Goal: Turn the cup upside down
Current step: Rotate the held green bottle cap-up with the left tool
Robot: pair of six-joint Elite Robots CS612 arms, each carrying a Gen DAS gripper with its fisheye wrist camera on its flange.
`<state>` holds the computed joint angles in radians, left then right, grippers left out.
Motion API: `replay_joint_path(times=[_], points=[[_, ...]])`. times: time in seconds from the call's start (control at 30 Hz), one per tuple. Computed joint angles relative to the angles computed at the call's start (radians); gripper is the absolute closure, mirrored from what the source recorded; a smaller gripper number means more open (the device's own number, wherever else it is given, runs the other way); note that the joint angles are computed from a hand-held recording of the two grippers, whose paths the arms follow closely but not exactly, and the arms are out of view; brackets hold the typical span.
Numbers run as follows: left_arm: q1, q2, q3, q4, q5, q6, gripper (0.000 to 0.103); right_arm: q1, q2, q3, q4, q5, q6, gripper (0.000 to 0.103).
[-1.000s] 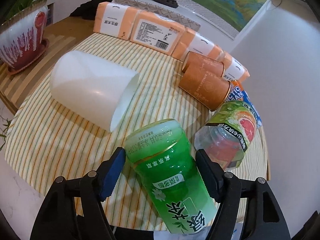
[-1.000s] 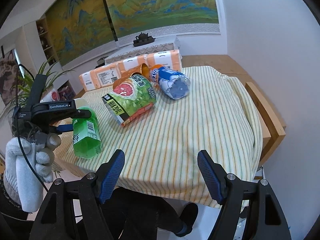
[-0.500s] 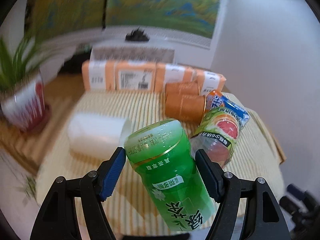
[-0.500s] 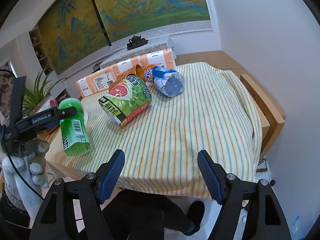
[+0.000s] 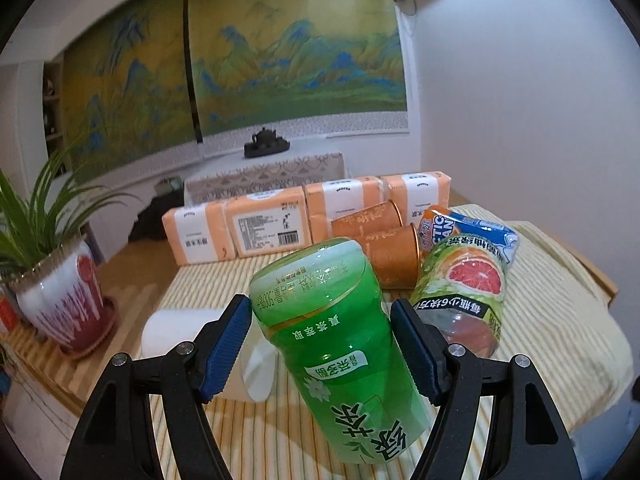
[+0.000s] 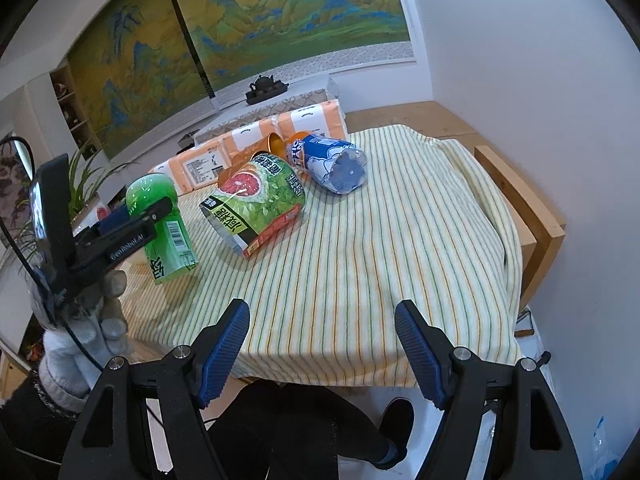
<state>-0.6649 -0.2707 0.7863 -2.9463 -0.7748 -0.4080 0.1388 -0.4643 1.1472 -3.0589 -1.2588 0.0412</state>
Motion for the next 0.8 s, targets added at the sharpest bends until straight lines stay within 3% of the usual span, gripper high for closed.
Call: replay_joint_path(times=[0.2,0.5,0.8], points=[[-0.004,0.014,0.004,-0.070,0.003,0.049,0.028,0.002,-0.002,0.000,0.001,-0.009,0.013,0.031],[-0.012,-0.022,0.088,-0.144,-0.014,0.044,0.028,0.006,-0.001,-0.004,-0.001,-0.011,0.025,0.031],[-0.009,-0.057,0.160,-0.148,-0.120,-0.015,0.033,0.016,-0.001,-0.007,-0.008,-0.023,0.016,0.031]])
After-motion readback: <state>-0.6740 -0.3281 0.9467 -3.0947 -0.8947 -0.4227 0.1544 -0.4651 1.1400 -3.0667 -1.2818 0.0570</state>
